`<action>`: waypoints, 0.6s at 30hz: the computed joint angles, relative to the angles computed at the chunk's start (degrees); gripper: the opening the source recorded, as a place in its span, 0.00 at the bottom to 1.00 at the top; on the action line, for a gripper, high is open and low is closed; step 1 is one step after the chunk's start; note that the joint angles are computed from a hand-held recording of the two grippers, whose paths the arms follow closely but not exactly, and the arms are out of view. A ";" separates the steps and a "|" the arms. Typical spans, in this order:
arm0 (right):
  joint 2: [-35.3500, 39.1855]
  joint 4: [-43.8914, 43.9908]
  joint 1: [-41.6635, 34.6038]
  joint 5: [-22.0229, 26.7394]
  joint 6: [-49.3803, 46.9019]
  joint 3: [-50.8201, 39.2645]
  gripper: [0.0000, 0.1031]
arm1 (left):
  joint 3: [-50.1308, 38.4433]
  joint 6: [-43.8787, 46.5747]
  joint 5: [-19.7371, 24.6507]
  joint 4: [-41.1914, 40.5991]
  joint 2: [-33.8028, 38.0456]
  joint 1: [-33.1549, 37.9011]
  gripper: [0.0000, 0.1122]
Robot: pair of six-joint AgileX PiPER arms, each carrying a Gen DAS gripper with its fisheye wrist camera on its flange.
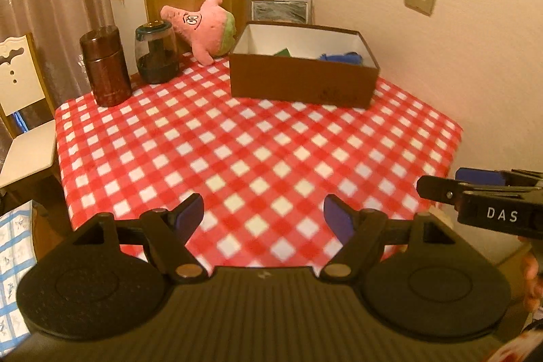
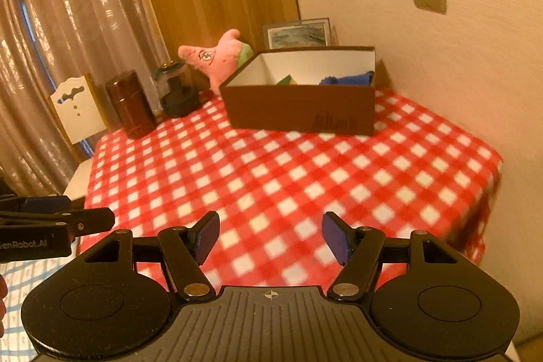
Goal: Organize soft objects
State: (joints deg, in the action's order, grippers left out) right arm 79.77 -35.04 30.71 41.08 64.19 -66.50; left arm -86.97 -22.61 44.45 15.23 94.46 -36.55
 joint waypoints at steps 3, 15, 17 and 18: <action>-2.45 -4.12 7.81 6.04 8.63 1.38 0.65 | 5.75 0.42 -0.13 -0.80 -5.46 -0.70 0.68; -6.76 -8.31 23.22 18.81 19.12 2.09 0.65 | 14.38 -6.91 1.48 3.39 -15.28 -6.77 0.68; -7.61 -8.31 23.81 19.33 19.12 2.54 0.65 | 14.22 -8.32 1.90 4.32 -15.22 -7.75 0.68; -8.05 -8.19 23.94 19.46 18.84 2.72 0.65 | 14.27 -8.39 1.94 4.39 -15.27 -7.75 0.68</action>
State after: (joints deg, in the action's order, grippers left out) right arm 71.71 -43.23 54.65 60.54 83.03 -63.78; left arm -72.69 -31.01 46.39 19.61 79.19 -44.30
